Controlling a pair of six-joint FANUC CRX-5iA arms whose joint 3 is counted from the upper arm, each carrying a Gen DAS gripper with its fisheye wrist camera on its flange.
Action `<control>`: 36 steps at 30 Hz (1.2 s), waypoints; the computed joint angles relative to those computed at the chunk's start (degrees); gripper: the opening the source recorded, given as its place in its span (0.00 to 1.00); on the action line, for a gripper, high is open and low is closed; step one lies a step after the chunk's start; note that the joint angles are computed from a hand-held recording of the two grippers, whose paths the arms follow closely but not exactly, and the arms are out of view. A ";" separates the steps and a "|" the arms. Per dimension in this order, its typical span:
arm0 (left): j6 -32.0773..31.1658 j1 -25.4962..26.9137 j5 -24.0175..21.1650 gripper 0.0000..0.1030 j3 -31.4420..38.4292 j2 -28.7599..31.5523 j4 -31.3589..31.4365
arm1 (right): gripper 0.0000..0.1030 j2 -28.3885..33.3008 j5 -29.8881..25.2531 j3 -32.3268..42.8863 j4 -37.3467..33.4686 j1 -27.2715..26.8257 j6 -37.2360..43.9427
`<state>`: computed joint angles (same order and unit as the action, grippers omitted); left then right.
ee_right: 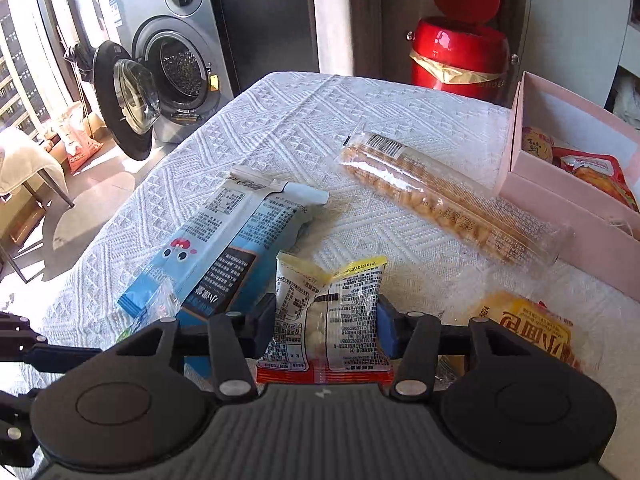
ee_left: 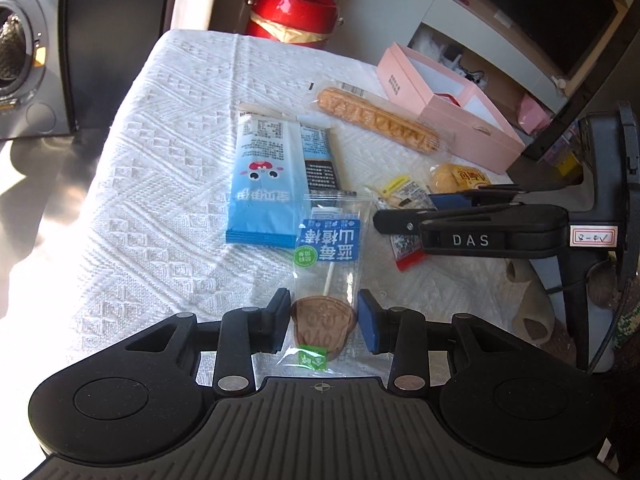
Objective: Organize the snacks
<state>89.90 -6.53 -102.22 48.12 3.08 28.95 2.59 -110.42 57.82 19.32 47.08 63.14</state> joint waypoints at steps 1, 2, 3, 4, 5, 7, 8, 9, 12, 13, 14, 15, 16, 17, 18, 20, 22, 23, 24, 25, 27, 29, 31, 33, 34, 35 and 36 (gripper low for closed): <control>-0.05 -0.55 0.13 0.40 0.09 0.23 0.22 | 0.49 -1.49 -0.43 -1.50 0.61 1.59 -0.52; -0.06 -1.25 0.29 0.40 0.28 0.53 0.33 | 0.49 -3.33 -0.81 -3.51 1.84 3.85 -1.25; -0.09 -2.05 0.50 0.40 0.43 0.85 0.36 | 0.49 -4.87 -1.57 -4.94 3.09 5.96 -1.94; -0.22 -3.01 0.75 0.40 0.59 1.23 0.31 | 0.49 -5.98 -2.10 -6.00 4.18 7.56 -2.59; -0.20 -3.96 0.97 0.40 1.02 1.71 0.10 | 0.49 -7.52 -2.90 -7.41 5.87 9.71 -3.54; -0.32 -6.29 1.78 0.40 2.11 2.90 -0.83 | 0.49 -10.00 -3.92 -10.12 9.18 13.26 -5.25; -0.52 -7.31 2.23 0.40 2.77 3.55 -1.44 | 0.50 -11.26 -4.44 -11.50 10.73 14.80 -6.00; -0.79 -8.40 2.44 0.40 3.99 4.52 -2.39 | 0.52 -12.24 -4.78 -12.32 11.09 15.54 -6.50; -3.51 -10.31 3.66 0.40 6.55 7.21 -3.88 | 0.64 -15.32 -4.33 -14.95 10.82 15.81 -8.43; -4.40 -10.50 3.52 0.41 7.92 8.54 -3.67 | 0.68 -16.48 -3.55 -16.33 11.33 16.36 -9.00; -4.34 -10.59 2.14 0.41 10.74 10.54 -3.27 | 0.70 -17.84 -2.45 -18.15 12.03 16.99 -9.21; -3.73 -10.52 0.21 0.40 14.46 12.97 -2.53 | 0.70 -18.65 -1.67 -19.14 12.32 16.97 -8.71; -2.87 -10.30 -1.54 0.40 17.92 15.13 -1.77 | 0.70 -18.68 -1.76 -19.16 12.34 16.70 -8.22; -2.21 -10.22 -2.12 0.40 19.24 15.95 -1.67 | 0.70 -18.01 -2.58 -18.08 11.94 15.85 -7.42; -1.58 -10.20 -2.12 0.40 19.24 16.00 -1.89 | 0.70 -17.38 -3.06 -16.96 11.57 15.03 -6.97; -1.67 -10.33 0.24 0.40 15.07 13.56 -2.43 | 0.70 -16.49 -3.05 -15.12 12.29 14.48 -7.60; -1.91 -11.00 1.54 0.40 12.16 11.27 -3.67 | 0.70 -16.60 -1.94 -14.86 13.89 15.26 -8.49; -2.18 -11.25 2.06 0.40 10.69 10.20 -3.85 | 0.70 -16.62 -1.52 -15.10 15.95 16.53 -8.92; -2.62 -11.53 2.69 0.40 8.98 8.96 -4.08 | 0.70 -16.50 -1.49 -15.35 17.96 17.56 -9.19; -2.98 -11.78 3.11 0.41 7.50 7.75 -4.48 | 0.71 -16.31 -1.34 -15.61 19.94 18.36 -9.39; -3.34 -12.70 3.23 0.41 6.12 5.97 -6.24 | 0.74 -16.00 -1.12 -16.86 24.47 19.67 -10.25; -3.03 -13.35 2.42 0.41 6.46 5.75 -7.12 | 0.74 -15.15 -0.85 -18.10 28.34 18.54 -12.03; -3.25 -14.12 1.61 0.41 7.82 6.31 -8.29 | 0.78 -13.98 -0.18 -17.95 28.85 14.84 -14.17; -2.90 -14.83 -0.24 0.42 10.97 8.10 -8.98 | 0.78 -12.54 0.57 -16.29 25.85 9.70 -15.47; -2.75 -15.06 -1.14 0.42 12.57 9.11 -9.09 | 0.78 -11.69 0.97 -15.01 23.08 6.46 -15.77; -2.73 -15.39 -2.12 0.44 14.21 10.06 -9.24 | 0.78 -10.72 1.29 -13.57 19.12 2.49 -15.71; -2.81 -15.63 -3.24 0.45 16.10 11.17 -9.31 | 0.78 -9.71 1.03 -12.07 16.56 0.01 -15.46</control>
<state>87.09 -22.16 -105.46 64.23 14.26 19.64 -7.12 -109.39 45.76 35.88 47.10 47.68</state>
